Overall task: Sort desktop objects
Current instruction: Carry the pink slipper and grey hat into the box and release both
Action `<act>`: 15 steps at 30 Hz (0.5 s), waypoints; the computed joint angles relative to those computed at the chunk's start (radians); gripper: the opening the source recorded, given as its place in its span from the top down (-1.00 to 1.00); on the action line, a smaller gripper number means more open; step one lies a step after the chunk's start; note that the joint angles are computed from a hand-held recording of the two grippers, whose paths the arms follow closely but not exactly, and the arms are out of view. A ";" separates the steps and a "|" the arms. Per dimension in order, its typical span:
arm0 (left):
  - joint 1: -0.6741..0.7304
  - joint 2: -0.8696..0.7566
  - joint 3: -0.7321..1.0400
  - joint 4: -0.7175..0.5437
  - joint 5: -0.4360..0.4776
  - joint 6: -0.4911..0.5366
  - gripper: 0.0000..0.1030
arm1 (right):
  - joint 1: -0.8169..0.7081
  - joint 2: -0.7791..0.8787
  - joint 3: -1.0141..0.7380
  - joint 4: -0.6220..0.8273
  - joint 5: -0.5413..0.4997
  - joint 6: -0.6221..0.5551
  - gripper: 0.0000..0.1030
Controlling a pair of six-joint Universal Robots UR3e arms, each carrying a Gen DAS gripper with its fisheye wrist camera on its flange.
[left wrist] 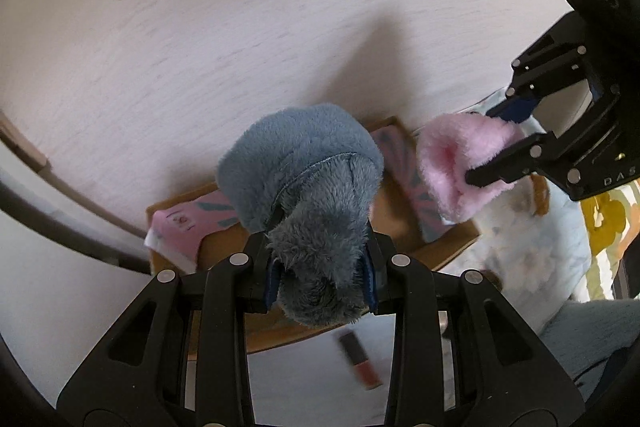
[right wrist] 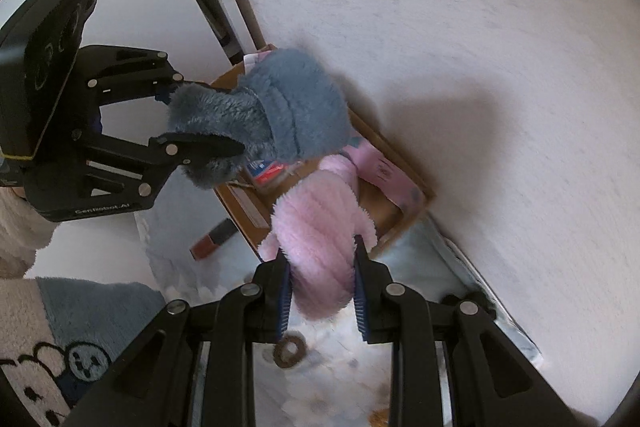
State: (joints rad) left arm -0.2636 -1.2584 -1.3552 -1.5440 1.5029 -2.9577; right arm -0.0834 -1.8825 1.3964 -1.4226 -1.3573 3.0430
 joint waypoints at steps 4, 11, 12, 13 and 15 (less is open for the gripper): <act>0.111 0.056 -0.075 -0.011 -0.063 0.084 0.44 | 0.063 0.089 -0.012 -0.065 -0.006 0.067 0.53; 0.227 0.074 -0.155 0.012 -0.146 0.188 0.44 | 0.108 0.209 -0.029 -0.125 -0.007 0.134 0.53; 0.240 0.077 -0.166 0.016 -0.158 0.198 0.44 | 0.114 0.224 -0.033 -0.129 -0.011 0.143 0.53; 0.254 0.082 -0.183 0.021 -0.170 0.212 0.44 | 0.118 0.229 -0.030 -0.130 -0.013 0.149 0.53; 0.262 0.085 -0.206 0.033 -0.171 0.228 0.44 | 0.115 0.238 -0.027 -0.129 -0.012 0.153 0.53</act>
State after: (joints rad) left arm -0.0018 -1.1738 -1.5616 -1.5107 1.3324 -2.7301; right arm 0.0320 -1.6450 1.3696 -1.5518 -1.3696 3.1965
